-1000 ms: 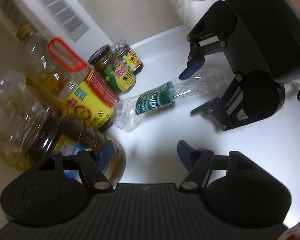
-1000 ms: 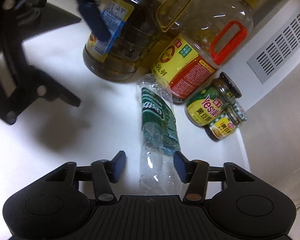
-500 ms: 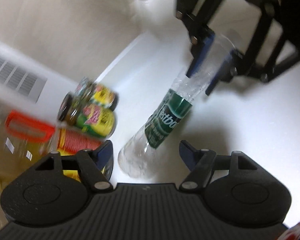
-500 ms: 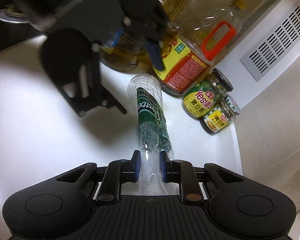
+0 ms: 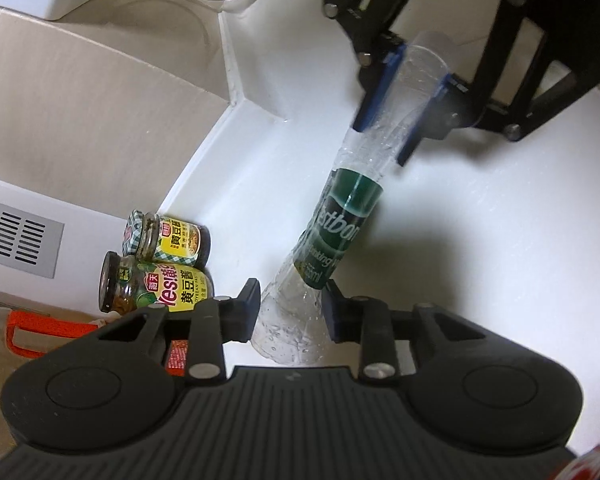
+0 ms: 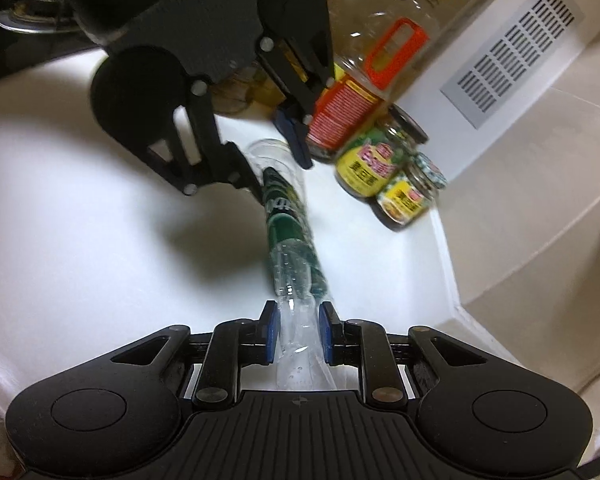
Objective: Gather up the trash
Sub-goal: 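Grasp the water bottle body with the right gripper while the left grasps its neck, then carry the water bottle with both grippers down over the wastebasket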
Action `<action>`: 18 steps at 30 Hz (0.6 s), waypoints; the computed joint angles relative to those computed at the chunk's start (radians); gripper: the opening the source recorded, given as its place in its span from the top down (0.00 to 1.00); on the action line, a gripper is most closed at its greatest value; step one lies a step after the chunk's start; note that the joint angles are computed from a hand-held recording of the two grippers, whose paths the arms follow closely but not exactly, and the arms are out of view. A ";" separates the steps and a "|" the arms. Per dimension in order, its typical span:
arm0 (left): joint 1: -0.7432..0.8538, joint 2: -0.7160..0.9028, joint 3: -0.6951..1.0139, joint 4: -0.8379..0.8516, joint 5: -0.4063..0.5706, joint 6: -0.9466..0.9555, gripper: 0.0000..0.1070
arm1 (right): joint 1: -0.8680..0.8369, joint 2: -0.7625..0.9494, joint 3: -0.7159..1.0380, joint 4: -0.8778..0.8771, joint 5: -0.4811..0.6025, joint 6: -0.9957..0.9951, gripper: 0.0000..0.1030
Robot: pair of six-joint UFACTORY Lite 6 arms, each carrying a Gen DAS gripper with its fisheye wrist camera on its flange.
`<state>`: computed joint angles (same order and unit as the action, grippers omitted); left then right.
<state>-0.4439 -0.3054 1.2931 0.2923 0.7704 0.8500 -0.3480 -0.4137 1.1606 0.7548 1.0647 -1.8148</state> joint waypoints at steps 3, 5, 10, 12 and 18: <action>-0.037 -0.005 0.014 0.023 0.034 -0.051 0.73 | 0.034 -0.020 -0.042 -0.023 -0.078 0.007 0.70; -0.052 -0.018 -0.002 0.036 0.036 -0.045 0.73 | 0.047 -0.028 -0.055 -0.028 -0.105 0.011 0.71; -0.064 -0.054 -0.066 0.052 -0.015 0.014 0.72 | 0.010 -0.023 -0.056 0.012 -0.085 -0.051 0.79; -0.071 -0.030 -0.043 0.056 -0.011 0.009 0.73 | -0.008 -0.028 -0.060 0.024 -0.071 -0.076 0.80; -0.163 -0.005 0.024 0.132 0.082 -0.094 0.76 | -0.095 -0.046 -0.057 0.063 0.010 -0.125 0.80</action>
